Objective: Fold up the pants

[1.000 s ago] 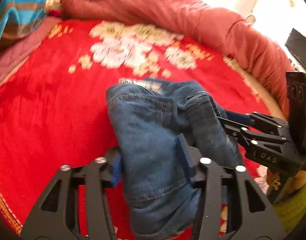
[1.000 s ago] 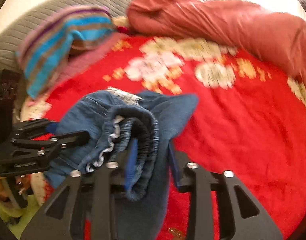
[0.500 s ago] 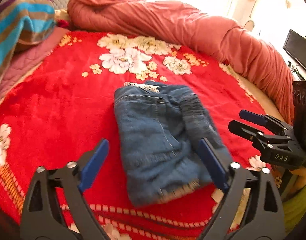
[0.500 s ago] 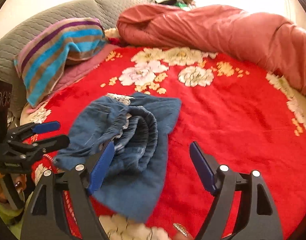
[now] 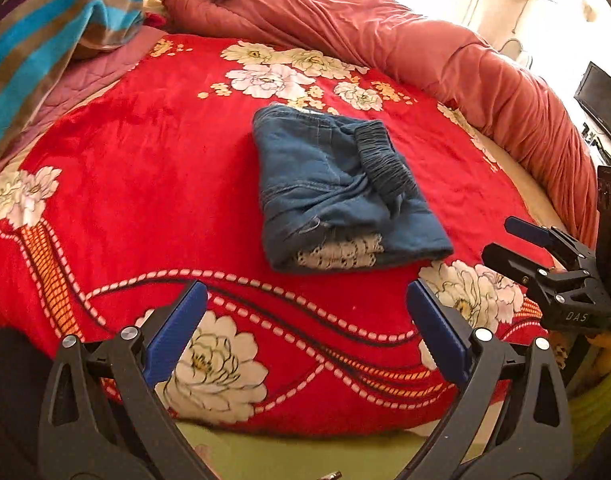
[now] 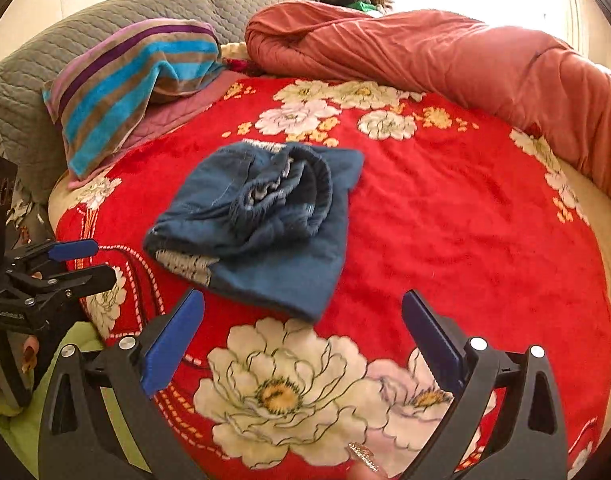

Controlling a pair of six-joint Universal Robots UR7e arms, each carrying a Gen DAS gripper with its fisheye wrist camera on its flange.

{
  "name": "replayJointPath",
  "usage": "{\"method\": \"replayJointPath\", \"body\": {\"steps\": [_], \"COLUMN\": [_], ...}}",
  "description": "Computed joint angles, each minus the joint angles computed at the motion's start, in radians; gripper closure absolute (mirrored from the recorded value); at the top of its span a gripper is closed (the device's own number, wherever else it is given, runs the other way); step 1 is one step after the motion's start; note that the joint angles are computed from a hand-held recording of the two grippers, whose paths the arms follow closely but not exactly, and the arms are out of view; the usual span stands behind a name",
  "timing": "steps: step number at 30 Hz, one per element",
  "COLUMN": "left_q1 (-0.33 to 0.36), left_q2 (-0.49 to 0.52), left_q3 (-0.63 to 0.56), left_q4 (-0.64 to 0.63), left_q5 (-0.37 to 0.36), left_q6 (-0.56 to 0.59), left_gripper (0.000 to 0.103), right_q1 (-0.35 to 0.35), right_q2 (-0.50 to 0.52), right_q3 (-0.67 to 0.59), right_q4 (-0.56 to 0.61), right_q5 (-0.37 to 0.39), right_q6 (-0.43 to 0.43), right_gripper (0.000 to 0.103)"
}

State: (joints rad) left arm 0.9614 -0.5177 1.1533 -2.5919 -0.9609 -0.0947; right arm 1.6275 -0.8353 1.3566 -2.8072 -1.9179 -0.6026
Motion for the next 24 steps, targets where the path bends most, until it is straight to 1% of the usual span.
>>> {"method": "replayJointPath", "body": {"steps": [11,24], "left_q1": [-0.013,-0.024], "left_q2": [-0.020,-0.018], "left_q3": [0.040,0.037], "left_q4": [-0.044,-0.033], "left_q5": [0.029,0.077], "left_q6": [0.001,-0.003], "left_gripper": [0.010,0.010], "right_q1": [0.002,0.003], "right_q2": [-0.009,-0.014], "right_q3": [0.004,-0.002], "right_q4": [-0.008,-0.003], "right_q5": [-0.003,-0.015], "right_q6": [0.005,0.011], "right_gripper": [0.005,0.005]}}
